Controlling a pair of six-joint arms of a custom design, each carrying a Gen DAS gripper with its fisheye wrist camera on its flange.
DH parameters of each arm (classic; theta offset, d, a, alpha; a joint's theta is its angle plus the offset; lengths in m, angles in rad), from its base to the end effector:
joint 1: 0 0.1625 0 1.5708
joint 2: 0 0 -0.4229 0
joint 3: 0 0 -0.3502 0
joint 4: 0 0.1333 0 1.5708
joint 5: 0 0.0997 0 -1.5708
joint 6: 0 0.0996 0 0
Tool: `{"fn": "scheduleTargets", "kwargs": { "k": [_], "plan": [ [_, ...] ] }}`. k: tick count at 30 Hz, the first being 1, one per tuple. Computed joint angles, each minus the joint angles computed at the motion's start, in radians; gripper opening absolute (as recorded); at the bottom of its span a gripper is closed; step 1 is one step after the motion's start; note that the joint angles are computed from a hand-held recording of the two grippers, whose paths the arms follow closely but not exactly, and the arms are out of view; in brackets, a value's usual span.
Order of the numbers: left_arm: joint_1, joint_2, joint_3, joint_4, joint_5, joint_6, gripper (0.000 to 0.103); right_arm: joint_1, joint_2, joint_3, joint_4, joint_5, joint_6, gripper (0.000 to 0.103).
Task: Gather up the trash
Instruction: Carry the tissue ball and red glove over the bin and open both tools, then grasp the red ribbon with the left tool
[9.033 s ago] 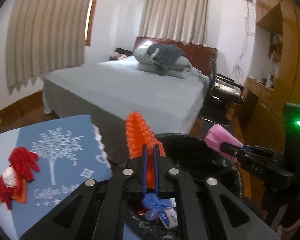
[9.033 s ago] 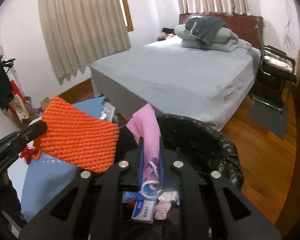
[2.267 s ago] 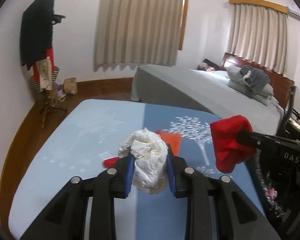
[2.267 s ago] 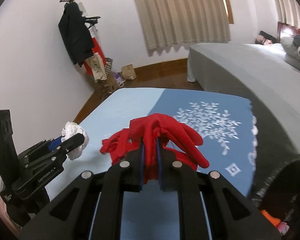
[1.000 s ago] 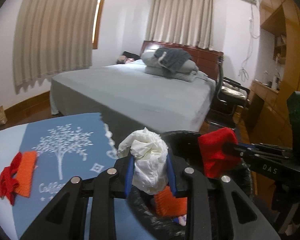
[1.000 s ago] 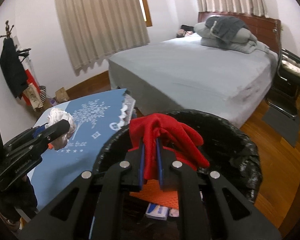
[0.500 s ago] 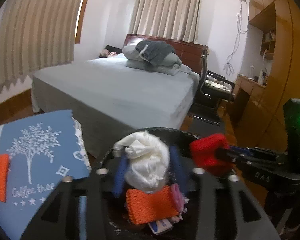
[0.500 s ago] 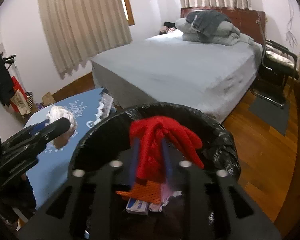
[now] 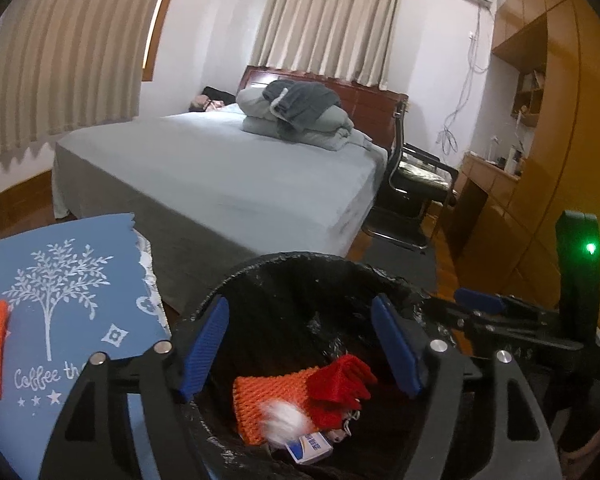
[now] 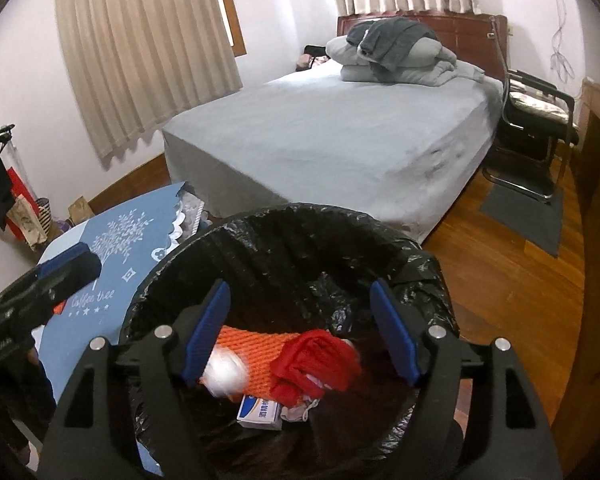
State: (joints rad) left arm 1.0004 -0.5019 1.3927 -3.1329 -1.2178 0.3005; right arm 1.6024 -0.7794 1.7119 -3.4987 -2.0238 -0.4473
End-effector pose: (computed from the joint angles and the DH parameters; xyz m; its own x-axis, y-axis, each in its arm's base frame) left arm -0.2515 -0.7026 0.0825 -0.7402 0.5062 -0.4427 0.6720 0.5331 -0.5140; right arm 0.1099 -0.6357 0.2134 -0.8133 0.0700 0.5776 -0.4092 0.6368 -0.6534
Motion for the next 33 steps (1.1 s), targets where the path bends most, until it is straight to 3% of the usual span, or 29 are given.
{"fn": "scheduleTargets", "kwargs": {
  "k": [6, 14, 24, 33],
  "plan": [
    [-0.008, -0.010, 0.028, -0.033, 0.023, 0.015, 0.074, 0.001, 0.000, -0.006, -0.003, 0.009, -0.001, 0.073],
    [0.009, -0.056, 0.084, -0.142, 0.150, 0.002, 0.093, 0.022, 0.031, -0.042, -0.012, 0.008, -0.006, 0.095],
    [0.075, -0.150, 0.163, -0.268, 0.370, 0.005, 0.097, 0.075, 0.134, -0.182, 0.093, 0.029, -0.021, 0.097],
    [0.139, -0.212, 0.201, -0.364, 0.501, 0.057, 0.097, 0.136, 0.287, -0.388, 0.230, 0.065, -0.044, 0.097]
  ]
}}
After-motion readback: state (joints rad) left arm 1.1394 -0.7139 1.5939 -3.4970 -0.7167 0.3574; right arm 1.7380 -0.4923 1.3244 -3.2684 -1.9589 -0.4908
